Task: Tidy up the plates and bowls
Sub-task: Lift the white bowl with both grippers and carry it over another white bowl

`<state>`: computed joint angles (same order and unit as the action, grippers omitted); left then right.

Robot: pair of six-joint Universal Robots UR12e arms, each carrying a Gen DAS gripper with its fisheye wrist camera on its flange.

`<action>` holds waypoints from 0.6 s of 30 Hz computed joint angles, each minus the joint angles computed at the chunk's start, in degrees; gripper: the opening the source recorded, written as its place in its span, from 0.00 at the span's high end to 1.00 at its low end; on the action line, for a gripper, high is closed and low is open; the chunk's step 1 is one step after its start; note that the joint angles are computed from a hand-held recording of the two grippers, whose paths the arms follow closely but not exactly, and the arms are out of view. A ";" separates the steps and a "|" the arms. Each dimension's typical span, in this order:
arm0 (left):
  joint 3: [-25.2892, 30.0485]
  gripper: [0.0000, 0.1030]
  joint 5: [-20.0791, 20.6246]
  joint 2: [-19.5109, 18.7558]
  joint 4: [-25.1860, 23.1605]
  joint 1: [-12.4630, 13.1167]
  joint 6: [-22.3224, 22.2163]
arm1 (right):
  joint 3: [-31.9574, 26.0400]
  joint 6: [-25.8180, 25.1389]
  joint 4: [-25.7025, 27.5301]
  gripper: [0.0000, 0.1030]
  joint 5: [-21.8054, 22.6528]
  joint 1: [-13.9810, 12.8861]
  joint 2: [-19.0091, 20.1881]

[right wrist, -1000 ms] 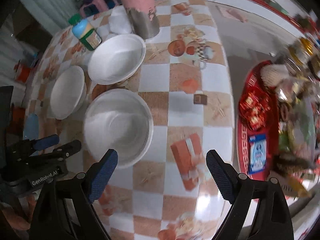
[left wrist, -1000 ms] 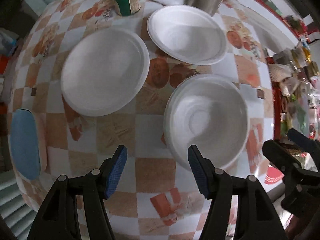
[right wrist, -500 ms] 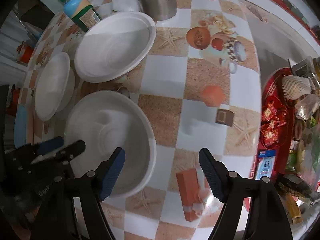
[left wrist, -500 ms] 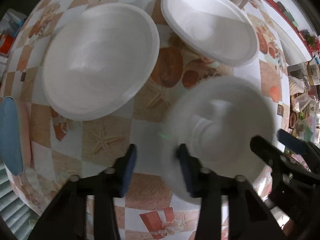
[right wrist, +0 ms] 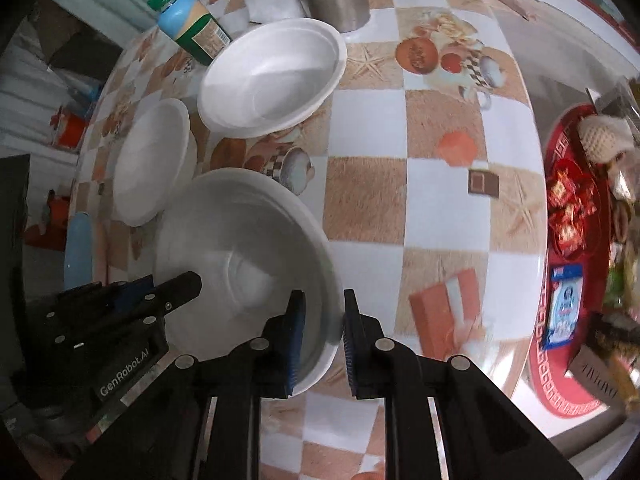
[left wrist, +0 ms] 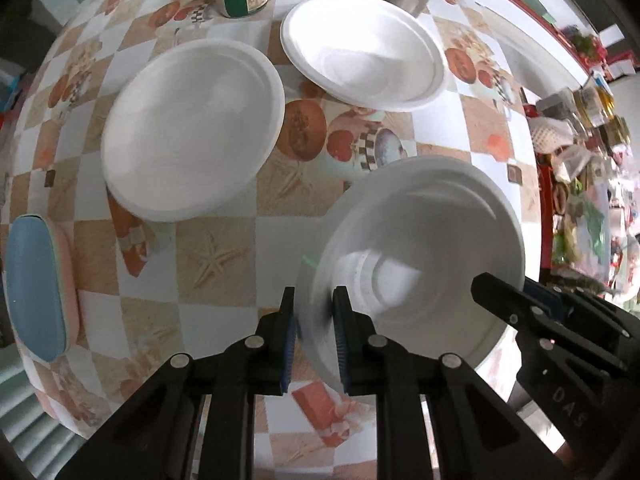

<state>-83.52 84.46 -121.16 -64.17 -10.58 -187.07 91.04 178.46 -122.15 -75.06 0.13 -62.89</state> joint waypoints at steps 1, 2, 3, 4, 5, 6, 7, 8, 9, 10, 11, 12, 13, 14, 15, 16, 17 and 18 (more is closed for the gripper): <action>0.06 0.81 0.16 0.31 -0.12 -0.12 0.43 | 0.11 0.47 0.03 0.81 -0.09 0.07 -0.14; -0.23 0.81 0.18 0.87 -0.28 -0.07 0.99 | 0.27 1.05 0.01 0.81 -0.09 0.12 -0.37; -0.58 0.81 -0.01 1.34 -0.47 0.07 1.46 | 0.74 1.61 -0.29 0.81 0.33 0.08 -0.89; -0.98 0.81 -0.16 1.83 -0.62 0.21 1.90 | 1.27 1.98 -0.62 0.81 0.92 0.03 -1.36; -1.45 0.81 -0.09 2.43 -0.71 0.34 2.40 | 1.92 2.57 -0.92 0.81 2.04 -0.13 -2.02; -2.15 0.81 0.29 3.05 -0.63 0.43 2.98 | 2.17 3.04 -0.97 0.81 2.78 -0.20 -2.31; -2.42 0.81 0.83 3.42 -0.70 0.32 3.53 | 2.67 3.53 -0.96 0.81 3.63 -0.32 -2.76; -2.98 0.81 1.22 3.97 -0.52 0.21 4.09 | 3.13 4.08 -0.85 0.81 4.60 -0.51 -3.20; -3.13 0.81 1.40 4.03 -0.39 0.07 4.36 | 3.76 4.88 -1.04 0.81 5.46 -0.63 -3.75; -3.62 0.81 1.39 4.51 -0.55 0.33 4.74 | 4.06 5.33 -1.23 0.81 5.72 -0.50 -4.03; -4.16 0.81 1.19 5.00 -0.76 0.67 4.94 | 4.65 5.82 -1.44 0.81 6.36 -0.50 -4.55; -3.80 0.81 1.17 4.82 -0.99 0.87 4.96 | 4.96 6.02 -1.51 0.81 6.74 -0.49 -4.81; -4.11 0.81 1.07 5.16 -0.96 1.12 4.80 | 5.31 6.15 -1.52 0.81 7.20 -0.42 -5.13; -4.76 0.81 1.20 5.63 -0.65 1.20 4.43 | 5.47 6.36 -1.62 0.81 7.41 -0.18 -5.26; -5.02 0.81 1.49 5.87 -0.42 1.27 4.16 | 5.70 6.27 -1.52 0.81 7.81 -0.01 -5.44; -5.30 0.81 1.75 6.19 -0.22 1.46 3.95 | 5.85 6.19 -1.38 0.81 8.00 0.13 -5.52; -5.62 0.81 1.87 6.57 0.21 1.71 3.63 | 5.99 6.08 -1.15 0.81 8.39 0.26 -5.58; -5.78 0.81 1.93 6.79 0.56 1.89 3.24 | 6.11 5.96 -0.80 0.81 9.04 0.44 -5.59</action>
